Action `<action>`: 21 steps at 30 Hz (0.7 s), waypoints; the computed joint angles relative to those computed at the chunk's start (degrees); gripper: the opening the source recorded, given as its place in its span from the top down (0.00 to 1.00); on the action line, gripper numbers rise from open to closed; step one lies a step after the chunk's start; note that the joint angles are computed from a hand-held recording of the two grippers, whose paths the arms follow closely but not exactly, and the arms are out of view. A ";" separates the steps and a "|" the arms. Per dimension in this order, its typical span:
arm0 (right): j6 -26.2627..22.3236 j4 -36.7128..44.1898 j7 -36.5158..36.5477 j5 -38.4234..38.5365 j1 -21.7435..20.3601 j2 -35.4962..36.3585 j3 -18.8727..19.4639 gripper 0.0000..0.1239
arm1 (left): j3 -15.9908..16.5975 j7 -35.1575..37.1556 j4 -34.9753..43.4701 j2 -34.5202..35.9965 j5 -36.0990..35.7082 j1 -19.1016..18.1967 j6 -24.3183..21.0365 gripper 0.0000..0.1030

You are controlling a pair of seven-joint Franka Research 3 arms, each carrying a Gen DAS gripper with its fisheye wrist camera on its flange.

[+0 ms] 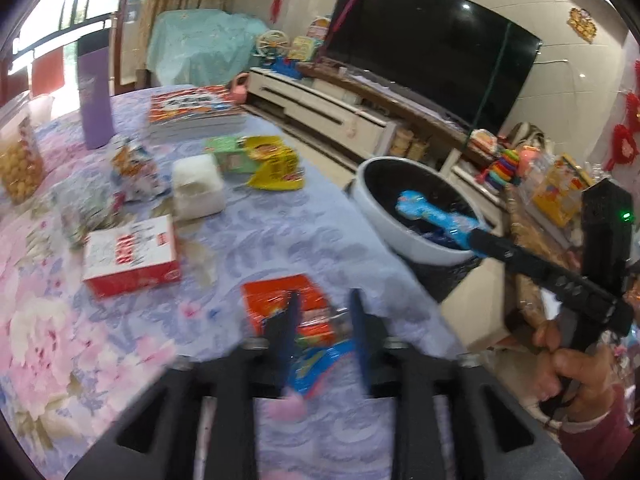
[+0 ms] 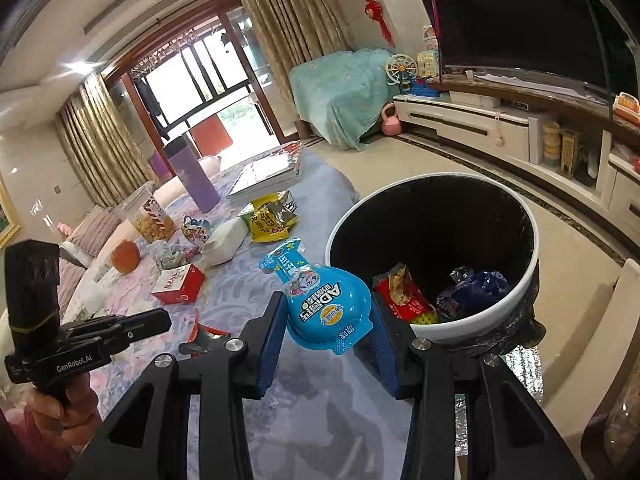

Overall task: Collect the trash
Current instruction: 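Carry the orange Ovaltine wrapper and blue candy package over the trash bin with both tools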

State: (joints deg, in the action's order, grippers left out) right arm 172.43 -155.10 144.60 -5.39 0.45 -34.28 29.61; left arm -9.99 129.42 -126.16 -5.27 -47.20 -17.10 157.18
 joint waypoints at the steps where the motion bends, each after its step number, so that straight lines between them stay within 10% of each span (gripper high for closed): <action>1: 0.31 -0.06 -0.11 -0.01 0.12 0.23 -0.11 0.66 | -0.27 -1.85 -0.48 0.22 1.92 0.30 1.08 0.56; 10: 0.93 -0.30 -0.81 0.69 1.10 1.28 -0.50 0.67 | -3.00 -13.78 0.49 5.89 15.53 1.11 4.35 0.56; 21: 0.15 -1.43 -0.59 0.89 1.01 -1.14 -0.48 0.69 | -3.69 -7.20 -0.24 4.23 9.11 0.50 6.30 0.69</action>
